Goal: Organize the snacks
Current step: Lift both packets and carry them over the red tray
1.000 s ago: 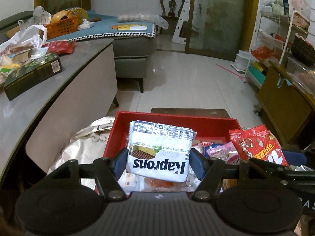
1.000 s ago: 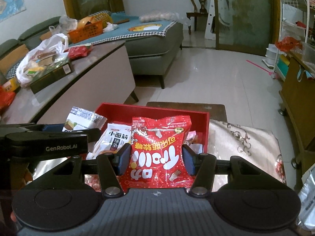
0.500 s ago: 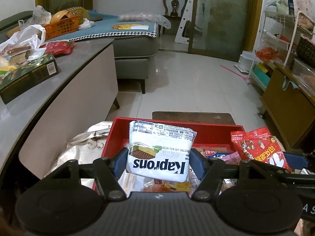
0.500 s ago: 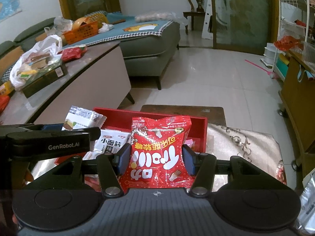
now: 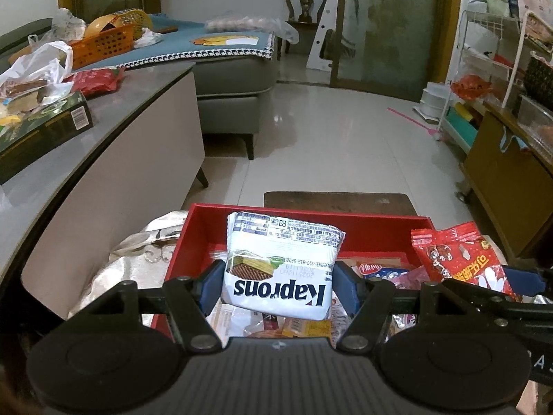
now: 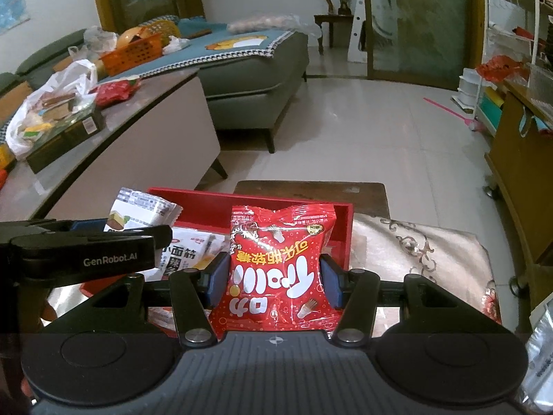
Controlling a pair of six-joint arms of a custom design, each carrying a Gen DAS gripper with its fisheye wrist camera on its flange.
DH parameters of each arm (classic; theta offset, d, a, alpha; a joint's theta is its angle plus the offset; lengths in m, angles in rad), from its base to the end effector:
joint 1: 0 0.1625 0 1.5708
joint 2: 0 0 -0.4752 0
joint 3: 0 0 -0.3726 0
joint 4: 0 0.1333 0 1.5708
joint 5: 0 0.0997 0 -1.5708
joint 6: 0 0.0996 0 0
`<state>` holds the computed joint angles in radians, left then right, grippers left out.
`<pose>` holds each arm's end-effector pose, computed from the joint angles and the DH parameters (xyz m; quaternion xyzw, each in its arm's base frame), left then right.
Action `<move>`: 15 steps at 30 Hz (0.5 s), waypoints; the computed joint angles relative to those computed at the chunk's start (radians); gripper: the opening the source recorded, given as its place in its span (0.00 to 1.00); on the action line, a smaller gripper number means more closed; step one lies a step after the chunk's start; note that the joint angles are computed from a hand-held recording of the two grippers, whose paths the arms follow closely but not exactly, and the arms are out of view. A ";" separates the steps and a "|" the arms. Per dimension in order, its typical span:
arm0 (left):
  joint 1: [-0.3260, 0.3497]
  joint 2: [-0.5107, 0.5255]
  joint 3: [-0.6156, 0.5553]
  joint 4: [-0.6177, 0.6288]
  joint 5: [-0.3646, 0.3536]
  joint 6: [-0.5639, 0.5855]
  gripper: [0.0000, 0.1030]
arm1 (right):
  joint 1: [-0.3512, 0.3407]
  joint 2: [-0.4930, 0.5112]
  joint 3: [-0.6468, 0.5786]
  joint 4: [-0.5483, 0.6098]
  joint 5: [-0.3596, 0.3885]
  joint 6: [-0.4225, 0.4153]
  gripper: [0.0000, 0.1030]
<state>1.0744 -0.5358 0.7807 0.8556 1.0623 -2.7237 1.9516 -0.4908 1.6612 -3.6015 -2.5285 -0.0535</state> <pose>-0.1834 -0.7202 0.1920 0.3629 0.8704 -0.2349 0.2356 0.2982 -0.6053 0.0815 -0.0138 -0.8291 0.4334 0.3529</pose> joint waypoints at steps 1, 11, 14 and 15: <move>0.000 0.002 -0.003 0.001 0.000 0.000 0.58 | -0.001 0.000 -0.001 0.001 0.000 0.002 0.61; 0.006 0.029 -0.044 0.019 -0.009 -0.001 0.58 | -0.012 0.005 -0.012 0.004 0.004 0.004 0.61; 0.007 0.038 -0.057 0.025 -0.013 -0.005 0.58 | -0.017 0.005 -0.015 0.009 0.008 0.005 0.61; 0.008 0.040 -0.060 0.026 -0.015 -0.008 0.58 | -0.018 0.005 -0.015 0.009 0.009 0.005 0.61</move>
<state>1.0820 -0.4955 0.7207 0.8813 1.0475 -2.7313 1.9335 -0.4854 1.6457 -3.5922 -2.5192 -0.0488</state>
